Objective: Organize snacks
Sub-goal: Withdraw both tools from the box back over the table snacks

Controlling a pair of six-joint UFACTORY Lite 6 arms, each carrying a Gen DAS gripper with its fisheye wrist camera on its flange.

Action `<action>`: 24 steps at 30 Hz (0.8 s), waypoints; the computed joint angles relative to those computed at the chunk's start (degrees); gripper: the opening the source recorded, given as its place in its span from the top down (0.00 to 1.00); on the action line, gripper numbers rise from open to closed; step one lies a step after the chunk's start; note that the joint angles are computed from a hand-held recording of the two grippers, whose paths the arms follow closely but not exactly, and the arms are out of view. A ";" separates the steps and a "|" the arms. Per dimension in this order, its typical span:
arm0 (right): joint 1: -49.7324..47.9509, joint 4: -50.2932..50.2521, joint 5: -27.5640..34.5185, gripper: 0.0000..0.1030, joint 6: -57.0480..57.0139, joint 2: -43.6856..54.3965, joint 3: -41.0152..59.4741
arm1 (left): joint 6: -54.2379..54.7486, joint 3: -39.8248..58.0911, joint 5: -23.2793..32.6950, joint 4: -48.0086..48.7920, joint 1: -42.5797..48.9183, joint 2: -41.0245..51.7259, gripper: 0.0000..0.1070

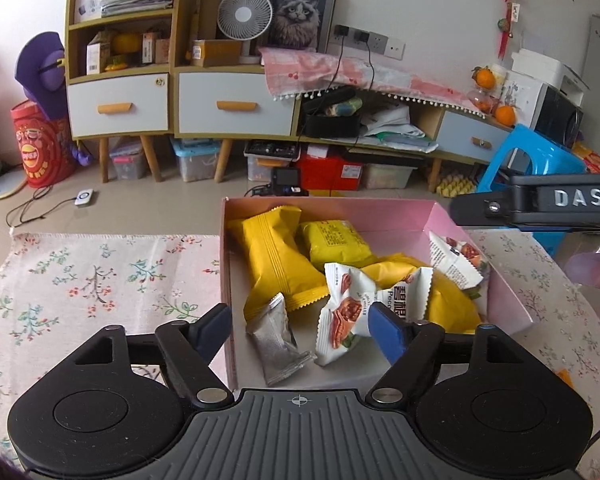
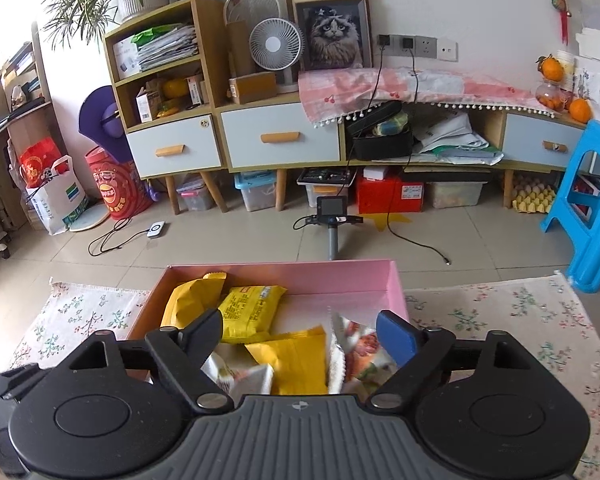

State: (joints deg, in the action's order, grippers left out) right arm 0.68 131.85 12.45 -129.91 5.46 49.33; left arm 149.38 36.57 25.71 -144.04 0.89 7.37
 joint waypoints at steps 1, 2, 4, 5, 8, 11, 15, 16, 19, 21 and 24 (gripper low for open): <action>-0.54 -2.37 -0.05 0.26 2.03 -1.45 -0.96 | -0.61 -0.65 -0.47 0.70 0.19 -1.31 0.24; -0.99 -4.70 -0.08 0.25 4.10 -2.51 -1.60 | -1.44 -1.32 -0.80 1.62 0.49 -2.64 0.23; -2.04 -9.47 0.10 0.23 8.28 -5.47 -3.75 | -4.22 -2.60 -1.47 4.59 1.40 -5.30 0.20; -2.56 -12.35 0.20 0.22 10.87 -6.86 -4.62 | -6.12 -3.19 -1.79 6.58 2.01 -6.61 0.20; -3.91 -19.85 0.44 0.21 17.52 -11.03 -7.37 | -12.78 -4.80 -2.78 13.28 3.90 -10.38 0.18; -5.29 -30.14 0.68 0.18 27.07 -15.25 -9.68 | -18.84 -6.66 -3.86 19.55 5.28 -14.41 0.15; -6.84 -39.93 1.67 0.16 36.46 -21.31 -13.38 | -25.82 -9.88 -5.28 27.75 6.86 -20.18 0.09; -7.23 -41.97 2.02 0.16 38.38 -22.52 -14.19 | -27.51 -10.97 -5.33 30.07 7.48 -21.69 0.09; -8.71 -48.15 3.56 0.13 44.49 -26.59 -17.04 | -32.96 -13.79 -5.87 37.56 8.94 -25.64 0.08; -10.55 -50.38 5.58 0.13 46.51 -28.81 -19.04 | -35.99 -15.95 -5.78 42.02 10.07 -28.32 0.08; -12.50 -53.69 7.84 0.13 50.14 -31.03 -21.29 | -40.97 -19.29 -4.19 49.35 12.79 -32.27 0.08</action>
